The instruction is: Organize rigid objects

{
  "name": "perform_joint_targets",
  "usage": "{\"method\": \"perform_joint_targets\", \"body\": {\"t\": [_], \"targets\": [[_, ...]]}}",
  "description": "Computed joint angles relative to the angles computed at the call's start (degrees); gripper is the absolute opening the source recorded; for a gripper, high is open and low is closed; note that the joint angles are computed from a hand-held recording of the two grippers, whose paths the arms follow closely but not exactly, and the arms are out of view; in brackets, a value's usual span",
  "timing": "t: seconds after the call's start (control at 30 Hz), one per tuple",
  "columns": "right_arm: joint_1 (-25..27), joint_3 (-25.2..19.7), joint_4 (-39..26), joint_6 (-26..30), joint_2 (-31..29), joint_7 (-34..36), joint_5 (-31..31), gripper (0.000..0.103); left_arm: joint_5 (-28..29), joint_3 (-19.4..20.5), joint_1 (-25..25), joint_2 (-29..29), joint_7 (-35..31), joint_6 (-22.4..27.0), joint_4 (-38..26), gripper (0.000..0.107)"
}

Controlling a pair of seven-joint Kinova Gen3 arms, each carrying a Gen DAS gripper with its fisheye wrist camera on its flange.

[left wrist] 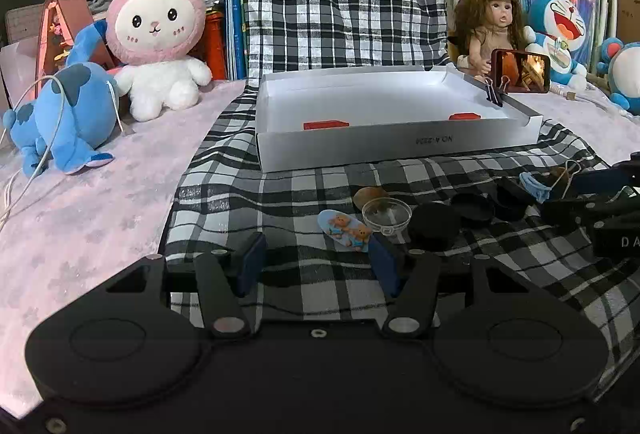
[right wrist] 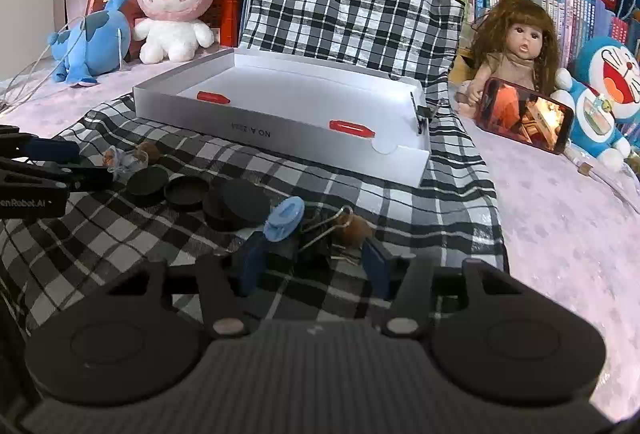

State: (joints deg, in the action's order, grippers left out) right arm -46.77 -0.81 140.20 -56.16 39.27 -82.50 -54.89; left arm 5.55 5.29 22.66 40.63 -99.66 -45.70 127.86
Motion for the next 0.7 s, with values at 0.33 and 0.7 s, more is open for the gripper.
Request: {"method": "perform_joint_targets", "body": {"t": [0.33,0.7], "targets": [[0.5,0.2,-1.3,-0.1,0.6,0.5,0.7,0.044,-0.8,0.3,-0.5,1.5,0.4,-2.0,-0.6,0.05],[0.4,-0.6,-1.1,-0.7,0.1,-0.2,-0.3,0.034,-2.3,0.6,-1.4,0.8,1.5,-2.7,0.6,0.035]]}}
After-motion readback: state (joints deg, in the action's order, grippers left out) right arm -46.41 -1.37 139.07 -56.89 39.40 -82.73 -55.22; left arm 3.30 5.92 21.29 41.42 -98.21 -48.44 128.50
